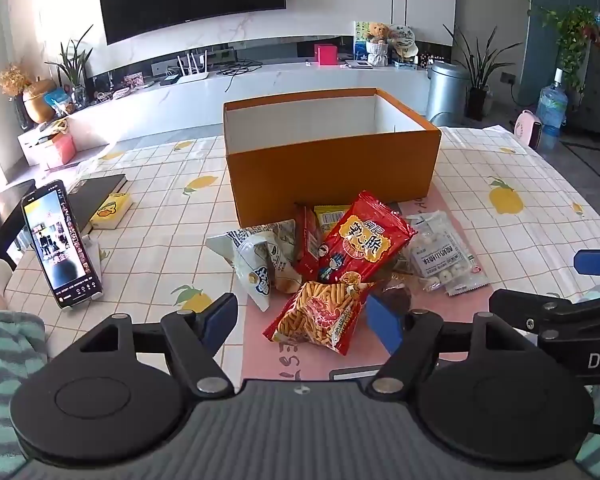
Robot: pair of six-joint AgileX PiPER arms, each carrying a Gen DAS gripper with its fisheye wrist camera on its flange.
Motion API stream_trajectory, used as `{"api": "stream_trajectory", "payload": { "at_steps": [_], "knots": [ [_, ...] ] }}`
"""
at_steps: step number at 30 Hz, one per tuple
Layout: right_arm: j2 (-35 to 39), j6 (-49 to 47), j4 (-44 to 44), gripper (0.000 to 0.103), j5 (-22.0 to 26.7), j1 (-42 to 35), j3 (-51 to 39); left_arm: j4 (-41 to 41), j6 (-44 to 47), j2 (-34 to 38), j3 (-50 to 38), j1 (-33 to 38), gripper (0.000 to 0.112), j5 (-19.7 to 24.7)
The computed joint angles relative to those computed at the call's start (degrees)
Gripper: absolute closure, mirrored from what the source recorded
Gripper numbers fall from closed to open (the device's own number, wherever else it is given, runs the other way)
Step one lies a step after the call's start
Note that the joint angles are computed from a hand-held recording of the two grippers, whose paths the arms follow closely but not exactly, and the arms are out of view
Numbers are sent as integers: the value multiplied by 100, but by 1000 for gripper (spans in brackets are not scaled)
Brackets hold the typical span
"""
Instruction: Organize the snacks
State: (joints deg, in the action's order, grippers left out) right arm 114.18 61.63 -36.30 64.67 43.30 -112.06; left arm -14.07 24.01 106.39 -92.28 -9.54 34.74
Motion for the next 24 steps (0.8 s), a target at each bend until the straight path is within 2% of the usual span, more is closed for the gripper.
{"api": "stream_trajectory", "payload": {
  "at_steps": [4,24],
  "knots": [
    [18,-29,-10,4,22,-2,-23,-56,46,90,-105,34,32,231],
    [-93,132,-78,4,-32,-7,136,-56,-7,8,-38,-71,40,171]
  ]
}}
